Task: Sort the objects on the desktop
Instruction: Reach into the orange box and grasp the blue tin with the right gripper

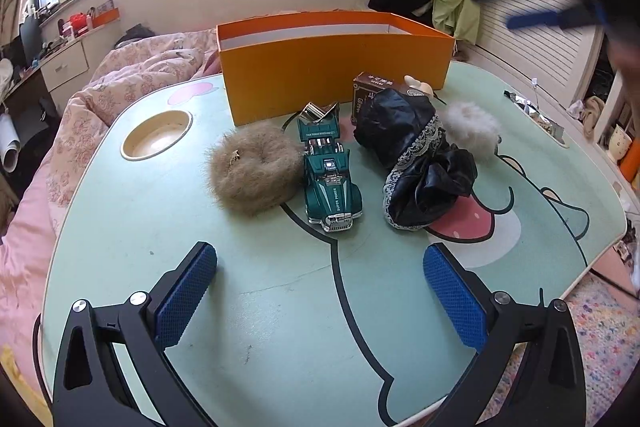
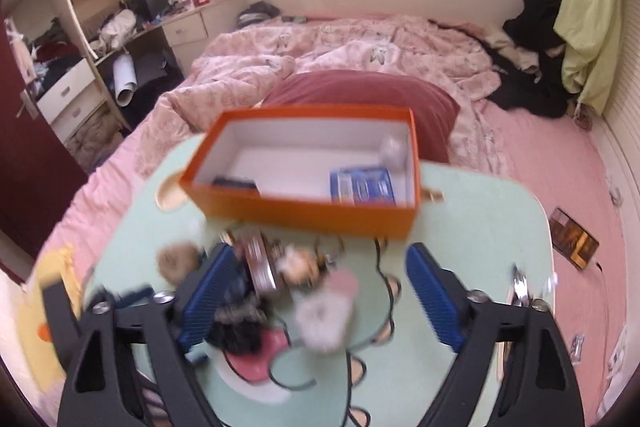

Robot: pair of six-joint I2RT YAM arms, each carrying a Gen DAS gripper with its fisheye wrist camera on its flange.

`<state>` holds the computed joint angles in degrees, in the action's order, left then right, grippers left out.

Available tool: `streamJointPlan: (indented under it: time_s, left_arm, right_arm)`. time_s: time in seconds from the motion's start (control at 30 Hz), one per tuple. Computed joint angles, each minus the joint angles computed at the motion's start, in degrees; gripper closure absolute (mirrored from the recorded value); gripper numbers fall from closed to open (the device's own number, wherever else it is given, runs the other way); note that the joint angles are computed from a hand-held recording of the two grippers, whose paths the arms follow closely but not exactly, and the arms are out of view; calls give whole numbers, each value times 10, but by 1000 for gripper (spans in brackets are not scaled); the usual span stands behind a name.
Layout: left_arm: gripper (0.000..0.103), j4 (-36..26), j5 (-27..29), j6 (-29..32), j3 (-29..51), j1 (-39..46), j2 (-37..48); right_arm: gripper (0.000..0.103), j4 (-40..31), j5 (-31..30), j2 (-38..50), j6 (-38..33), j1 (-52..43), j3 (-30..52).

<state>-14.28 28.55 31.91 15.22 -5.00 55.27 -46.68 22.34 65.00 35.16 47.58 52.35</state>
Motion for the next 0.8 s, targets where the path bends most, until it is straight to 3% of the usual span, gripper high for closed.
streamJointPlan:
  time_s: [0.07, 0.13, 0.33, 0.4, 0.53, 0.63, 0.67, 0.8]
  left_arm:
    - [0, 2, 1, 0, -2, 1, -1]
    - [0, 4, 8, 6, -2, 8, 3]
    - [0, 8, 18, 12, -6, 16, 2]
    - [0, 8, 24, 17, -6, 22, 3]
    - [0, 6, 28, 18, -7, 24, 2]
    - [0, 7, 26, 16, -9, 21, -2]
    - [0, 7, 26, 16, -9, 21, -2]
    - [0, 9, 30, 18, -8, 25, 3]
  right_arm:
    - [40, -24, -62, 105, -51, -80, 98]
    - [40, -39, -84, 184, -82, -116, 159]
    - [40, -83, -46, 365, -93, -153, 264]
    - [31, -105, -26, 411, -95, -157, 296]
    - [29, -114, -64, 454, -97, -192, 318]
    - [29, -142, -31, 500, -83, -188, 345]
    - [34, -134, -31, 498, -87, -186, 341]
    - [34, -119, -69, 479, -101, -187, 331]
